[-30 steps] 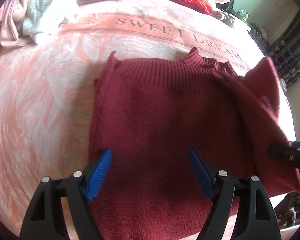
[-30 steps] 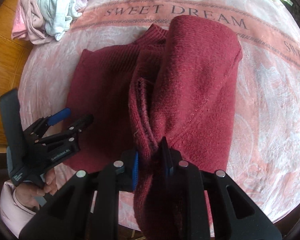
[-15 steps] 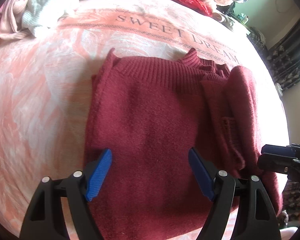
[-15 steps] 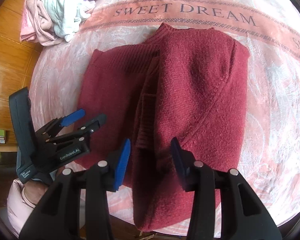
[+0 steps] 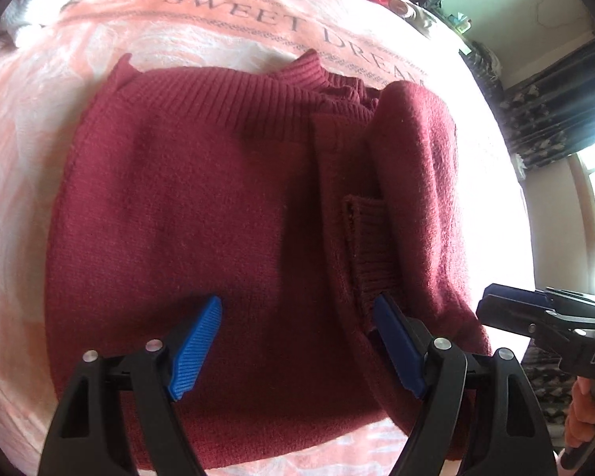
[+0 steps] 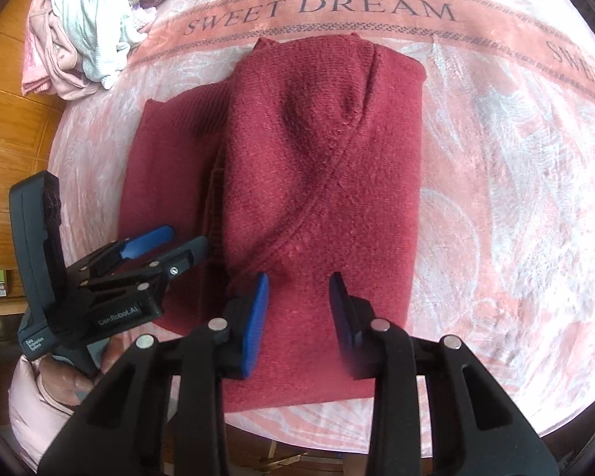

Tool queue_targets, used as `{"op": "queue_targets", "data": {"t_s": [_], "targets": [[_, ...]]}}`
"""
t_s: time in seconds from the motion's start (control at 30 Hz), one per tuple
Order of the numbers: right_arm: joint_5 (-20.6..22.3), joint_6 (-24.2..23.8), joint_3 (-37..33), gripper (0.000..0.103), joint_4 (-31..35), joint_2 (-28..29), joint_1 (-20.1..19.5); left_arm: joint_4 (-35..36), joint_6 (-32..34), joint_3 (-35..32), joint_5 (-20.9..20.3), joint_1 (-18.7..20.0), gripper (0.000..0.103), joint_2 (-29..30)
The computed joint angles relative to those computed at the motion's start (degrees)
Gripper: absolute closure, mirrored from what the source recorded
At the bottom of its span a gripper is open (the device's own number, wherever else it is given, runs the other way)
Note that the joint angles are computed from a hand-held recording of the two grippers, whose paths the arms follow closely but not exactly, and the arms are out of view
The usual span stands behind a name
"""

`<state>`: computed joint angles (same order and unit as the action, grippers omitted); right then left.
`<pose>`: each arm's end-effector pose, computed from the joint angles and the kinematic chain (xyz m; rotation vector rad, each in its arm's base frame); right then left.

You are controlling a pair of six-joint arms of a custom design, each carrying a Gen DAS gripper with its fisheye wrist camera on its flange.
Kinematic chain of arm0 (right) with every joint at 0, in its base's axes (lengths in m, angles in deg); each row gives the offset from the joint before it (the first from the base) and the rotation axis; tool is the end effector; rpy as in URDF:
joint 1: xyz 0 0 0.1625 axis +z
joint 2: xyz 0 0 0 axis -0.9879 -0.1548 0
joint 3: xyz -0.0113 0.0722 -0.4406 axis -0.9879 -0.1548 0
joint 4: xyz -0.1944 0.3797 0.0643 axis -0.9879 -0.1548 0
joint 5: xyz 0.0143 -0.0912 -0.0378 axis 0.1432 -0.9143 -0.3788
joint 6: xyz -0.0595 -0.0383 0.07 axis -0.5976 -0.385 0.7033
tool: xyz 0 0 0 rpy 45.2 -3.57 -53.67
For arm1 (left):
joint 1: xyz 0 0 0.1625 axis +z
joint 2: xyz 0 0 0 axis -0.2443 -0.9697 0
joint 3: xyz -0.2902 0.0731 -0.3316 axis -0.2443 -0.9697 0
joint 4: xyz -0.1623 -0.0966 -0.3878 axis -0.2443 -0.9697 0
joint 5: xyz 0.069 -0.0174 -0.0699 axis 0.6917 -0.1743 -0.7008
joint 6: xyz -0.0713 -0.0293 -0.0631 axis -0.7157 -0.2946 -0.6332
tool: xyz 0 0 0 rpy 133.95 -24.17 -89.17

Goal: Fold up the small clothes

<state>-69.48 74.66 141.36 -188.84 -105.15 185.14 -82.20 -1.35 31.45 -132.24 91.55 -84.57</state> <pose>0.2919 -0.8163 0.0650 -0.1496 -2.6286 0.0979 -0.0209 -0.8646 0.2096 0.4382 2.7523 -0.0265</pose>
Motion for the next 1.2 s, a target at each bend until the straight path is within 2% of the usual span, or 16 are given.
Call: {"op": "queue_targets", "data": {"t_s": [0.13, 0.2, 0.33, 0.4, 0.43, 0.5, 0.6, 0.63, 0.83, 0.87, 0.97, 1.2], "targets": [[-0.26, -1.82, 1.84, 0.073, 0.78, -0.32, -0.49, -3.61, 0.16, 2.20, 3.47, -1.19, 0.023, -0.85], [1.12, -3.63, 1.51, 0.073, 1.73, 0.77, -0.85, -4.47, 0.18, 2.59, 4.94, -1.75, 0.023, -0.92], [-1.51, -6.37, -0.15, 0.072, 2.76, 2.99, -0.32, -5.02, 0.32, 3.03, 14.16, -3.12, 0.023, -0.23], [-0.79, -6.69, 0.20, 0.072, 2.33, 2.50, -0.42, -5.06, -0.13, 3.00, 16.30, -3.15, 0.022, 0.06], [-0.02, -6.76, 0.85, 0.072, 1.51, 1.85, -0.57, -4.40, -0.56, 2.52, 15.97, -2.92, 0.022, 0.20], [1.72, -6.31, 2.27, 0.071, -0.19, 0.38, -0.97, -2.96, -1.91, 1.25, 11.41, -1.84, 0.022, 0.13], [3.26, -5.28, 4.16, 0.068, -2.05, -1.42, -1.58, -4.84, -3.97, 2.04, 6.59, -0.85, 0.020, -0.69], [3.44, -5.06, 4.86, 0.068, -2.53, -2.01, -1.75, -4.45, -4.85, 1.90, 5.73, -0.72, 0.017, -0.60], [3.59, -5.78, 5.96, 0.068, -2.22, -3.49, -2.28, -6.45, -3.12, 2.93, 1.08, -1.07, 0.017, -0.52], [3.60, -5.88, 3.98, 0.068, -1.70, -2.05, -2.32, -6.46, -2.37, 2.99, -0.39, -1.18, 0.017, -0.52], [3.78, -5.70, 4.41, 0.068, -2.33, -2.03, -2.27, -7.25, -0.91, 4.46, 0.04, -2.30, 0.013, -0.54], [3.30, -5.88, 7.49, 0.067, -4.20, -3.93, -2.55, -1.43, -1.12, -0.54, -5.15, -1.55, 0.015, 3.46]]}}
